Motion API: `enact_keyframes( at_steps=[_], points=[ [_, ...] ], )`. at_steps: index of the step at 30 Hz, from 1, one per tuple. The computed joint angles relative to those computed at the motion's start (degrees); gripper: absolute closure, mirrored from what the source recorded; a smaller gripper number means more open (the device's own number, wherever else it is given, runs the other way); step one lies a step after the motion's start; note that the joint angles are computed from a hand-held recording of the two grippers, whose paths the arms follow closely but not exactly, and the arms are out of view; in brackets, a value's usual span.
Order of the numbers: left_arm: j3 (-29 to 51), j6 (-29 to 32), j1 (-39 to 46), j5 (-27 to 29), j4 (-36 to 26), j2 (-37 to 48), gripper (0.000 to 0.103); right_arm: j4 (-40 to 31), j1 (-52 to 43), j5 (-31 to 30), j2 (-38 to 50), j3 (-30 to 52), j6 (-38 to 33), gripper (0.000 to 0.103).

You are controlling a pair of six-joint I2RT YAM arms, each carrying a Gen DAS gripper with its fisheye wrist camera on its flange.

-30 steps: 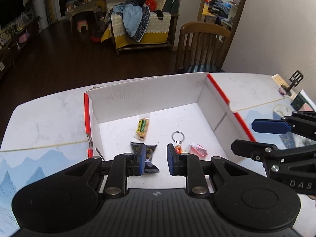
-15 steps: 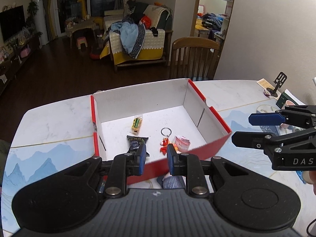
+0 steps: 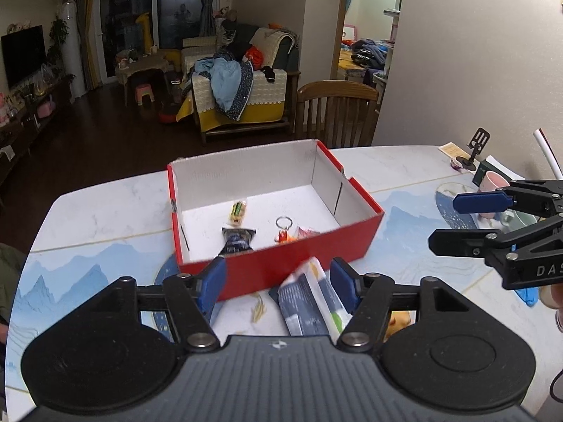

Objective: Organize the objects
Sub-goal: 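Withdraw both grippers from the box toward the remaining table items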

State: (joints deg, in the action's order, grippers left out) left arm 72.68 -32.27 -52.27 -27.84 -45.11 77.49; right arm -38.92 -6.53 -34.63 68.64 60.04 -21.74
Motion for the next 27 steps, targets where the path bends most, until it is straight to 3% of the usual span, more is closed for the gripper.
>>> enact_keyframes(
  at_steps=[6,12,27],
  points=[
    [-5.36,-5.02,-4.54,-2.67,-1.36,-4.17,0.024,-0.88,-3.04,-0.99,-4.11,-4.09,-2.30,0.015],
    [-10.66,-11.46,-7.29,-3.49,-2.58,-6.76,0.022,-0.64,-7.25,-1.20,-6.75,-8.84,-4.63,0.002],
    [-22.78,-23.03,-11.71,0.04,-0.29,-7.39,0.018,3.81,-11.73,4.94,-5.63,-20.68,-6.89,0.000]
  ],
)
